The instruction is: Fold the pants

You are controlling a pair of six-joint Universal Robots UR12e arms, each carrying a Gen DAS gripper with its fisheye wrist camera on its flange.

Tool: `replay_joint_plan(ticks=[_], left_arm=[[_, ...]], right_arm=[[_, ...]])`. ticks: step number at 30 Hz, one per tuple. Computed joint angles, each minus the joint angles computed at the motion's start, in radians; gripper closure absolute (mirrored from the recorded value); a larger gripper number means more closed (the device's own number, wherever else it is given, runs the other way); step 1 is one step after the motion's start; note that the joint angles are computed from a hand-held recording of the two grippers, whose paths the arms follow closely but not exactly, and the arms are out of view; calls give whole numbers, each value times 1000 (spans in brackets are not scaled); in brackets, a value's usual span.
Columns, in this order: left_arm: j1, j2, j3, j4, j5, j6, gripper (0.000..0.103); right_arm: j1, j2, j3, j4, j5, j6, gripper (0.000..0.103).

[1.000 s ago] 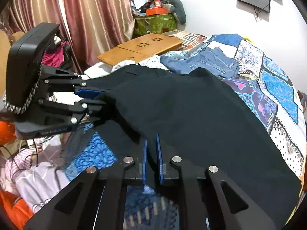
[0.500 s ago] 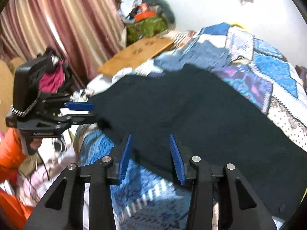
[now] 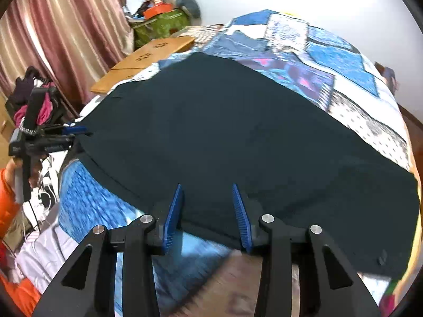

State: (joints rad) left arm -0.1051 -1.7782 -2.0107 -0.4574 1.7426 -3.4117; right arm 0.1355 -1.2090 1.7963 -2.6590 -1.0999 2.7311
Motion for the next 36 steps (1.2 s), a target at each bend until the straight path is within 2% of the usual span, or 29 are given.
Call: replay_joint_plan(ticks=[2,6,11,14,19,21,22,26,27,29,30,32,36], left_arm=[[-2,3,0,-9,2,4,55],[-31,4,31,-54,62,46,56],[-41,13,68,-16,-19,58,54],[-61,-1,106,5,-43,55,43],[-102,-57,195,-2,-88,97,40],[-126,-93,240,-16,-86,123,33],[-135,-106,254,-22,-87,133,32],[-175,-182,342,-112,-132,180,32],[-185,-199,360,-134,-126,191,32],[-218,-234,397,-162,-61,225,24],[-231,-251,413,-158,-45,250,23],[-240,-270,440,-166,-65,253,24],[-248,-315,521,-236,-124,234,24]], right_arm=[[-15,-7,10,0,6,23,69],[-34,-24,32,-25,9,64,66],[-74,-48,66,-112,-19,143,62],[-125,-63,90,-158,-32,240,58],[-192,-92,136,-177,-69,347,55],[-211,-102,157,-182,-75,374,51],[-219,-106,167,-185,-71,389,51],[-248,-108,200,-213,-23,451,50],[-255,-105,206,-223,-4,470,50],[-266,-100,216,-242,30,509,49],[-271,-95,218,-246,46,526,49],[-275,-85,218,-247,70,547,49],[-280,-55,209,-249,104,598,49]])
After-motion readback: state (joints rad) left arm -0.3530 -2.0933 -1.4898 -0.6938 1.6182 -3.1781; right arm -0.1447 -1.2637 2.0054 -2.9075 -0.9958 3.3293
